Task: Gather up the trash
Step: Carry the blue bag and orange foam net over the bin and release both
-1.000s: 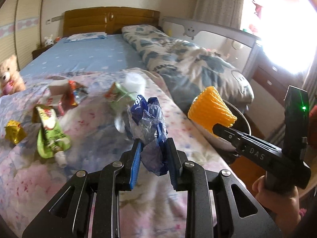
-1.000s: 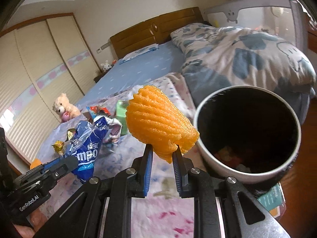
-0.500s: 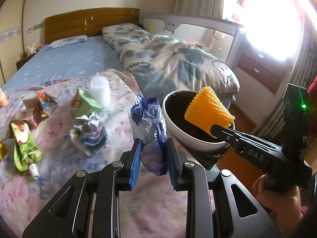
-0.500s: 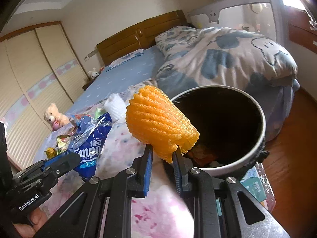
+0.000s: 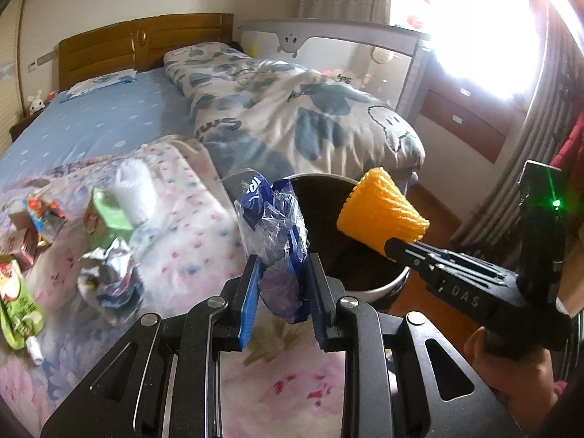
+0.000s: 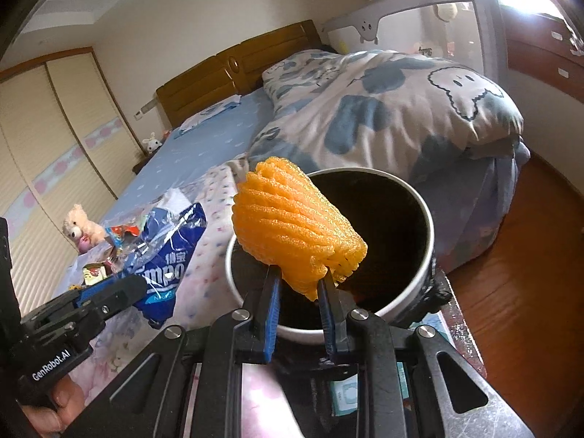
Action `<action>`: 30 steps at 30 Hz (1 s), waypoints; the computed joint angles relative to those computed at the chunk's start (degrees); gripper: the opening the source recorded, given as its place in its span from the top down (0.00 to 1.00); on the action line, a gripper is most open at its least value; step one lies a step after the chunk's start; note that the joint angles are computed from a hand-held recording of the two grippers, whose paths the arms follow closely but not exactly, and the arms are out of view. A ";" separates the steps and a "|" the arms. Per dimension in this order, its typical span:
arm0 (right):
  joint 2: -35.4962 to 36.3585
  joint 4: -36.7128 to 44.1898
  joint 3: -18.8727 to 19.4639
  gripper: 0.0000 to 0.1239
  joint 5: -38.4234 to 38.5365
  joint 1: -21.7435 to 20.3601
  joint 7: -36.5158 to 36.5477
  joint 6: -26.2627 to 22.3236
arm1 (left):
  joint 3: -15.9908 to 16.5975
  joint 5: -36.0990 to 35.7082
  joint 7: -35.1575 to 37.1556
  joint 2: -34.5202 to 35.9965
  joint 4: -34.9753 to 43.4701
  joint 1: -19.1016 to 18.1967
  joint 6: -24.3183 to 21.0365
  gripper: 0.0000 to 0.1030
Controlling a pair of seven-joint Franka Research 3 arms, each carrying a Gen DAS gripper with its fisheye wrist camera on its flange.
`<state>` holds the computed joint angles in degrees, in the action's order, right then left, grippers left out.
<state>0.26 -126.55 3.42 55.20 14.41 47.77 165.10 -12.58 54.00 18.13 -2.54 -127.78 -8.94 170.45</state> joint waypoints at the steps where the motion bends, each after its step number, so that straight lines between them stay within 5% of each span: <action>1: 0.31 0.24 -0.18 0.84 -0.76 -0.16 0.68 -0.24 | -0.08 -0.22 0.34 0.48 0.54 -0.12 -0.09 0.77; 30: 6.30 6.66 0.04 0.81 -9.12 -4.19 7.49 -5.05 | 3.49 -13.52 15.57 11.46 11.09 -5.61 -1.82 0.74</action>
<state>6.56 -119.89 3.46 46.08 10.23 55.26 160.05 -9.09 40.49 33.70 8.91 -116.69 -14.55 168.63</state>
